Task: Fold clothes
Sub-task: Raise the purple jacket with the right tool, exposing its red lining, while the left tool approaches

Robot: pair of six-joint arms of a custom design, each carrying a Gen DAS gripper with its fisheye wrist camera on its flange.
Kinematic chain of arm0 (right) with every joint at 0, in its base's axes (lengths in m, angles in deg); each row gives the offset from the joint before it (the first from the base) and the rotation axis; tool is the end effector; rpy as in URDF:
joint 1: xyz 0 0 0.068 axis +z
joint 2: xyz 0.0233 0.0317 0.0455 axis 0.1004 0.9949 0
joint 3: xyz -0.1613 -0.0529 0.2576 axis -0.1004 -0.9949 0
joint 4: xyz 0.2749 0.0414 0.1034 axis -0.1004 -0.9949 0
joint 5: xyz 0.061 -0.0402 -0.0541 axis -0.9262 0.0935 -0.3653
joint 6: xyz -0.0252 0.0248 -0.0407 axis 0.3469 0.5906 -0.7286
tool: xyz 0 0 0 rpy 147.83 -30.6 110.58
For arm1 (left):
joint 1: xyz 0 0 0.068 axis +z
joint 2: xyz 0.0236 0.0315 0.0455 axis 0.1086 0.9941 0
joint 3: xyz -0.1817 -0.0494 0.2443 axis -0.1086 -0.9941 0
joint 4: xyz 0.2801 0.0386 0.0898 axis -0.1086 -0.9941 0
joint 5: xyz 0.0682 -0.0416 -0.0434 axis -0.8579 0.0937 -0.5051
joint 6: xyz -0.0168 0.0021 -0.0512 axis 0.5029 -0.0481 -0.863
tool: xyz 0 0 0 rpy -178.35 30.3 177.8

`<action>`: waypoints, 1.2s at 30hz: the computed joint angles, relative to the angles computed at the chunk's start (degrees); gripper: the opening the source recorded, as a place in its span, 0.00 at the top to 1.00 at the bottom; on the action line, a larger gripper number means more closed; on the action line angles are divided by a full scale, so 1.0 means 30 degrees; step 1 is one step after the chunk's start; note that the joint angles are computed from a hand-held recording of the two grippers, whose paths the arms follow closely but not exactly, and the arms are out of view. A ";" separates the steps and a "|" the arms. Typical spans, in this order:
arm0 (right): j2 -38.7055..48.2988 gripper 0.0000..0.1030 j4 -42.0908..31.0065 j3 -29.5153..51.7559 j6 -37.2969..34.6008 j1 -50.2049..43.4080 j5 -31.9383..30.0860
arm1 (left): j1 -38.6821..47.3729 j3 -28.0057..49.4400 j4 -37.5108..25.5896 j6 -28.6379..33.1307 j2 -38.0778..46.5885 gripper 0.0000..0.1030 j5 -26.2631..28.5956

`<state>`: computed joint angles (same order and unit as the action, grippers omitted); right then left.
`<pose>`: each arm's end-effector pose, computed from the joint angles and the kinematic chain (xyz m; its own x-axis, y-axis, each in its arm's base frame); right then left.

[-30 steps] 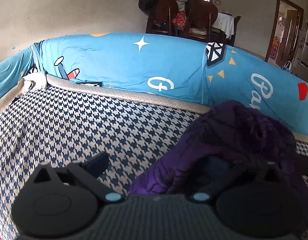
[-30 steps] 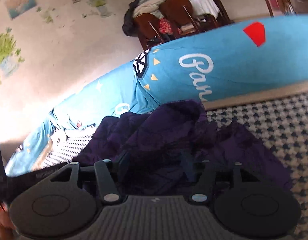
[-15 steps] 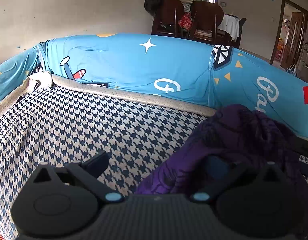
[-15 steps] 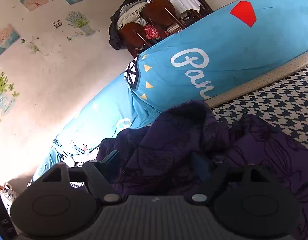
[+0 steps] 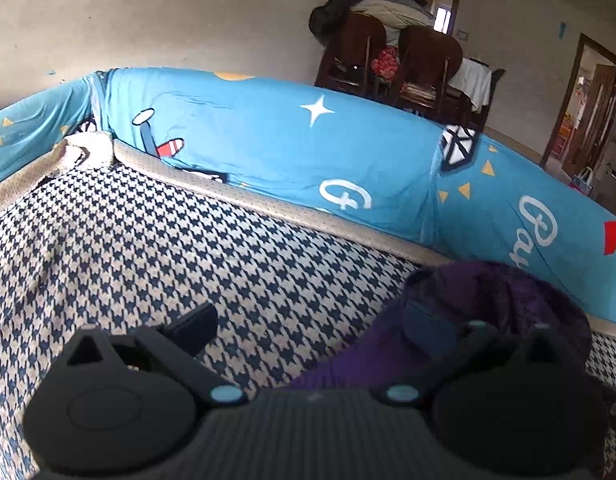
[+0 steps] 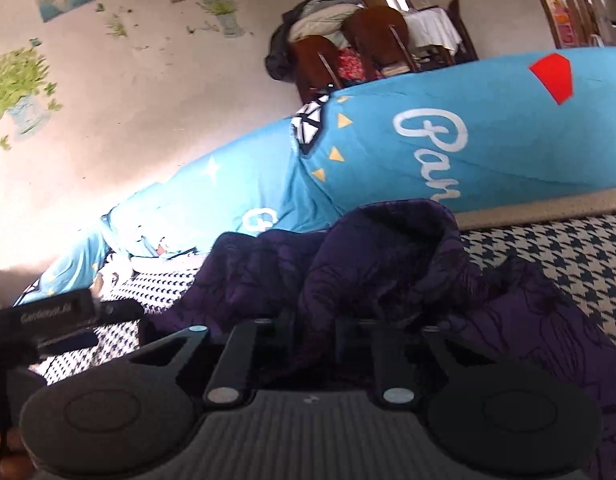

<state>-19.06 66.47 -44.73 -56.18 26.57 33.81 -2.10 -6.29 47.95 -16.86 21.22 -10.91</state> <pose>0.1612 0.0644 0.2318 -0.5696 0.2181 -0.7924 -0.2075 0.8948 0.3954 0.3119 -0.0387 0.2888 -0.5838 -0.2590 -0.7695 -0.2250 0.9622 -0.1532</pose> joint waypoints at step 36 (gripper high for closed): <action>-0.6079 0.37 -0.7777 0.1913 -0.3317 0.5252 0.0584 | -0.0719 -0.0333 -0.0221 0.1674 0.2736 0.00 0.1906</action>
<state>-37.30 43.14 -38.99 -66.13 42.32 35.56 -4.25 -7.29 47.28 -11.84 29.43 -5.19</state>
